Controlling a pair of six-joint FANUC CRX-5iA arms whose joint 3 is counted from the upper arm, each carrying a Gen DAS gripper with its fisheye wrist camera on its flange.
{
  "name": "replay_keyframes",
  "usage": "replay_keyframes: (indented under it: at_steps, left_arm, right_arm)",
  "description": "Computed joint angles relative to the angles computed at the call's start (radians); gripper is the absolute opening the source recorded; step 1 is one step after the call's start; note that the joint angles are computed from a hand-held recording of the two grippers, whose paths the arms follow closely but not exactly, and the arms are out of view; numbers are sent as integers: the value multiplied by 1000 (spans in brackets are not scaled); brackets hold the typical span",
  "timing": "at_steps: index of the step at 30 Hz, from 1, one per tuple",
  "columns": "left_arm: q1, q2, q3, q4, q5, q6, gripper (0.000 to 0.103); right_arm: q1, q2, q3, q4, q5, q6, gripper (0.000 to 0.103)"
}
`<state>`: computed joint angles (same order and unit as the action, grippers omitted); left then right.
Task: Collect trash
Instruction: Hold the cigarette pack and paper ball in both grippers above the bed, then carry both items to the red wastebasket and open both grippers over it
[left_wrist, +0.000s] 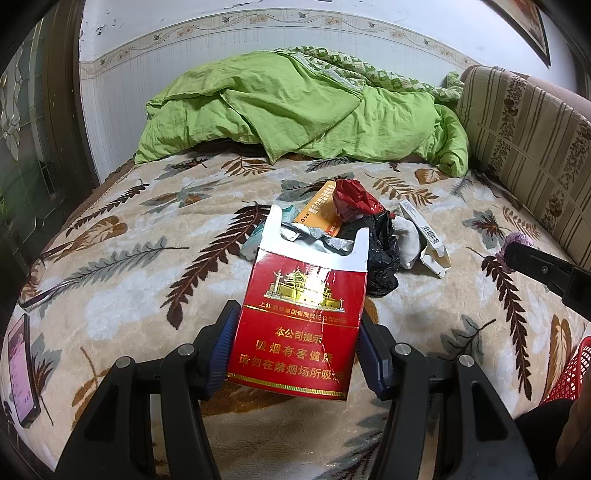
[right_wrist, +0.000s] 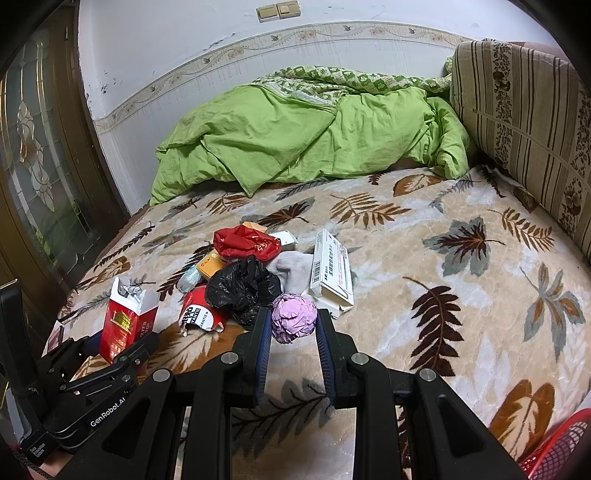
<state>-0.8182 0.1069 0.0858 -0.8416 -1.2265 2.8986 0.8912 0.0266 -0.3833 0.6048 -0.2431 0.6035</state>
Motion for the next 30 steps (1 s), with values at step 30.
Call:
replay_keyframes:
  at_steps: [30]
  left_arm:
    - [-16,-49,-38,55,232,-143,58]
  right_arm:
    - [-4,-150,21,-512,-166,415,26]
